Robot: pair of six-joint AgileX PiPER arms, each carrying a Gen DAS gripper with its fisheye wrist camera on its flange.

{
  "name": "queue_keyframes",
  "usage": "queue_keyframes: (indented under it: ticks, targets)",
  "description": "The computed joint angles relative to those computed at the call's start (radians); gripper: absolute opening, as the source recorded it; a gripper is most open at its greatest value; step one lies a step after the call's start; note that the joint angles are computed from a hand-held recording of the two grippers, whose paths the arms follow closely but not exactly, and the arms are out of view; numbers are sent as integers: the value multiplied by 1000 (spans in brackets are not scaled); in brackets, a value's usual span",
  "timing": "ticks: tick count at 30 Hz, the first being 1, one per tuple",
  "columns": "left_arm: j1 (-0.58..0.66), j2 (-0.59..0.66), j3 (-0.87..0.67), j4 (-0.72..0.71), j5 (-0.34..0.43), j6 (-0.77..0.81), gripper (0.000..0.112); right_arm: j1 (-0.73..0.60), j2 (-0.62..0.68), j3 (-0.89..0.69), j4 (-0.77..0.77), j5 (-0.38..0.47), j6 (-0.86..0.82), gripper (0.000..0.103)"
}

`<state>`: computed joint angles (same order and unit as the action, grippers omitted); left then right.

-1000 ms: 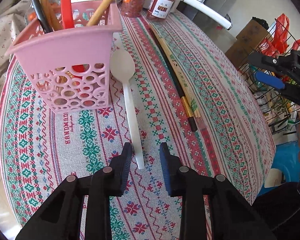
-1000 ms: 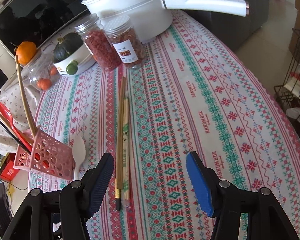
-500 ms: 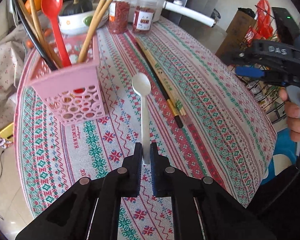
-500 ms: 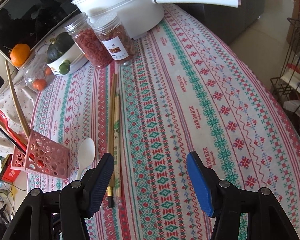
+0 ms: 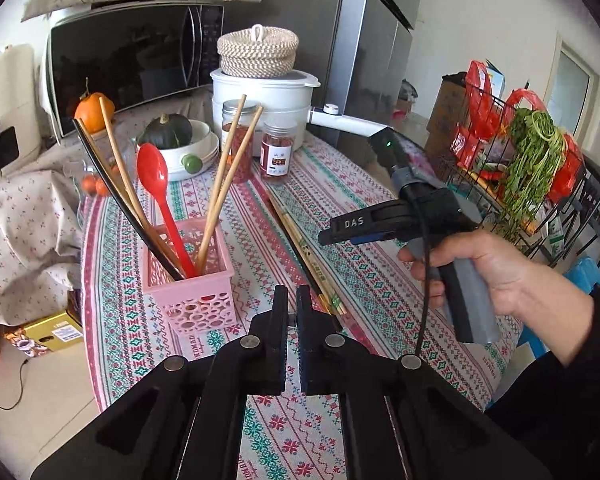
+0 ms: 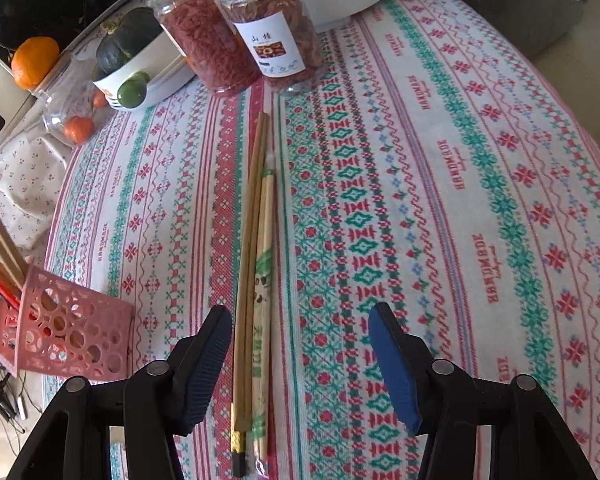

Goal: Organize utensils
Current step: 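Grasp the wrapped wooden chopstick pair with the right tool while the left tool lifts the white spoon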

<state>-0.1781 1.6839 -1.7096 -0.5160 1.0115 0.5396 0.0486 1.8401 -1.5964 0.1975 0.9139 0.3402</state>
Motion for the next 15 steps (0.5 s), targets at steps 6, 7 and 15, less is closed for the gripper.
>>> queue_keyframes:
  ticks: [6,7,15]
  targets:
    - [36,15,-34,-49,25,10,3,5,114,-92,2,-2,25,37]
    - [42,18,-42,-56,33,13,3,5,124,-107,6,-5,22,37]
    - [71,46,-95,-75,81,-4,3,72,220,-276,-159,81,69,30]
